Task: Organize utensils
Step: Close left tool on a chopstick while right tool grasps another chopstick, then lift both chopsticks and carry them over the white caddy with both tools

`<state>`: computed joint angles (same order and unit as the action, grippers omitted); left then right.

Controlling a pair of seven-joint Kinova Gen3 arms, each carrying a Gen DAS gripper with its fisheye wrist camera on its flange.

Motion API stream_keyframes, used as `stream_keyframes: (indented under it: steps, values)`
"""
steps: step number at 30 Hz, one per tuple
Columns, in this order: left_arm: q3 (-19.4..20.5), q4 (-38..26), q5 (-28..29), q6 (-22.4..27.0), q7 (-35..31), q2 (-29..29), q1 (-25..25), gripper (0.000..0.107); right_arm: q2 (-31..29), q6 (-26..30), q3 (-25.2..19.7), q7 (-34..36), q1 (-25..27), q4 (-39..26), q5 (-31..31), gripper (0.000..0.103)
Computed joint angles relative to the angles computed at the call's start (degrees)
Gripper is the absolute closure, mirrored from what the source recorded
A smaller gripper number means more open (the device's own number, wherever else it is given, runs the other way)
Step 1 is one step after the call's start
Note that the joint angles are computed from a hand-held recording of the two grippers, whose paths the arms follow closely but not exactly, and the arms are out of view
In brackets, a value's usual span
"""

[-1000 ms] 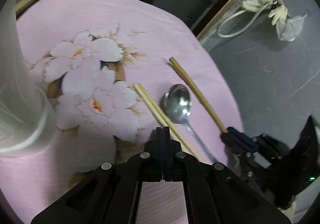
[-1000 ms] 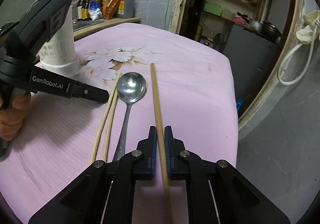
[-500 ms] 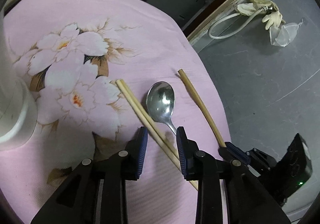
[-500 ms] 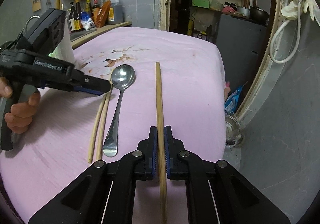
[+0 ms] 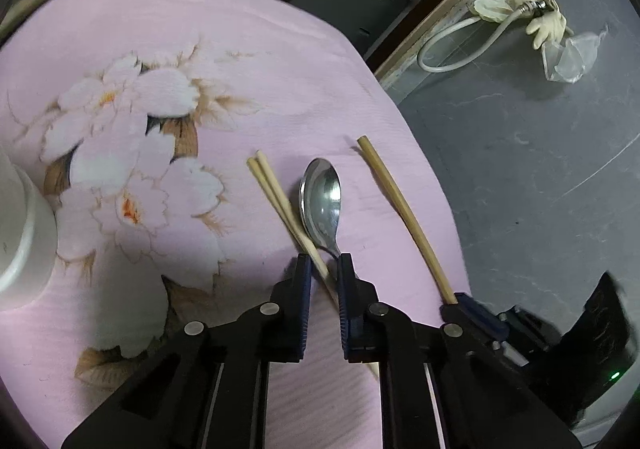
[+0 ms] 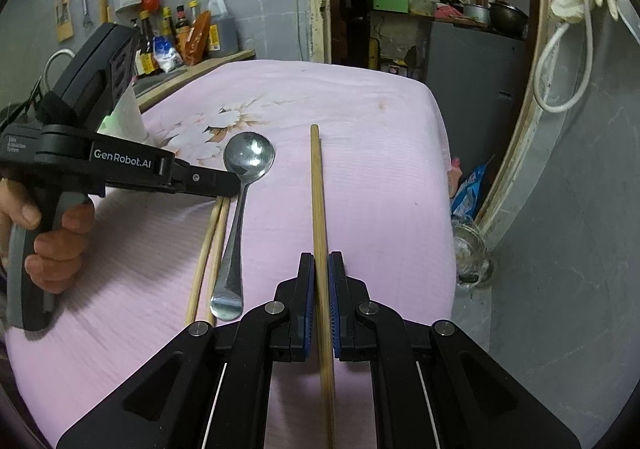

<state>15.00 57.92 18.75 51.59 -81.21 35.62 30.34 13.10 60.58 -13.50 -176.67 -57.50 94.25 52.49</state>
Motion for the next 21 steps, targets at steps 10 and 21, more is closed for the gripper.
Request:
stream_keyframes:
  steps: [10, 21]
  values:
    - [2.21, -0.23, 5.02, 10.25, -7.4, -1.1, -4.97, 0.104, -1.19, 2.37, -1.93, -4.09, -2.59, 0.39, -1.21, 0.099]
    - [-0.91, 6.62, 0.28, 9.9, -11.3, -7.78, -3.5, 0.105, -0.04, 3.22, -2.12, 1.86, -2.55, -3.1, -6.96, 0.098]
